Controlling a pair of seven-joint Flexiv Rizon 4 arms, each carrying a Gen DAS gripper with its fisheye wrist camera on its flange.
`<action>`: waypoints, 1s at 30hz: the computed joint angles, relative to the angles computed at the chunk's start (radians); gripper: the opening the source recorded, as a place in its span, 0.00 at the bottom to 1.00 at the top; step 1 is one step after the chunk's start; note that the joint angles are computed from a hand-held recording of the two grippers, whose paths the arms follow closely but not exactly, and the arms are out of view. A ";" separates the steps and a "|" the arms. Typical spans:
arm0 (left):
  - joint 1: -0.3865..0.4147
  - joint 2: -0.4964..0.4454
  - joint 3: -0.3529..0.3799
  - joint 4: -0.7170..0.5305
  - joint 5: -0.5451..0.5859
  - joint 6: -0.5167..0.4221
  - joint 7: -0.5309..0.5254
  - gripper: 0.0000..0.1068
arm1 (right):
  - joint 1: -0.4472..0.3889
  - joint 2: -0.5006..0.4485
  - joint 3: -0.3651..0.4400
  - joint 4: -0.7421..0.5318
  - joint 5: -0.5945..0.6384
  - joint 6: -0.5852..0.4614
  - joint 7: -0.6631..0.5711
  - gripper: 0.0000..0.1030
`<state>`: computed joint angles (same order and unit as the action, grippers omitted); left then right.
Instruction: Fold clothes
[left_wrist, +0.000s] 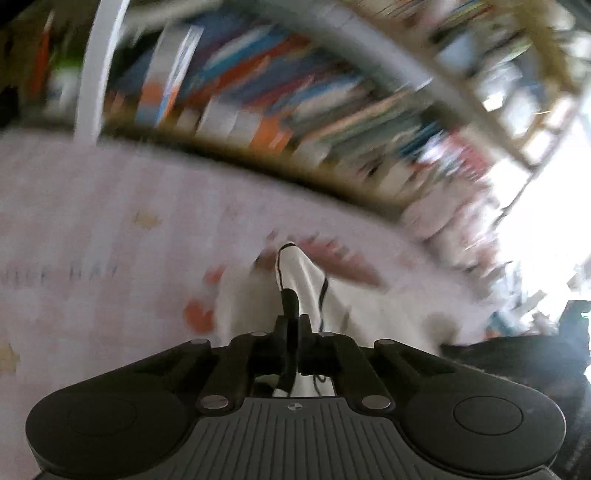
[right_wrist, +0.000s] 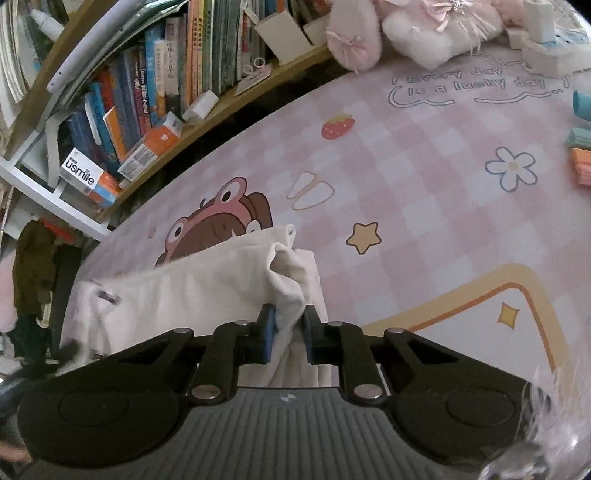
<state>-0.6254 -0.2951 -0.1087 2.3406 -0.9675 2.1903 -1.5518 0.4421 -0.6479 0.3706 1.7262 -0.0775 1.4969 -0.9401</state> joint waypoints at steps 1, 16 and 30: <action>0.012 0.008 -0.006 0.013 0.066 0.029 -0.036 0.02 | -0.002 0.000 0.002 0.002 0.002 0.002 -0.001 0.15; 0.004 0.007 0.020 0.076 -0.106 -0.037 -0.239 0.27 | -0.036 -0.028 0.054 -0.012 0.031 0.021 -0.022 0.17; -0.002 -0.061 0.017 -0.082 -0.220 -0.099 0.089 0.55 | 0.105 0.015 -0.145 0.027 -0.066 0.138 0.032 0.19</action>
<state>-0.6277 -0.3559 -0.0916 2.2581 -1.1871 2.0915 -1.4632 0.5469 -0.6325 0.2257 1.7531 -0.1433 1.6344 -0.9082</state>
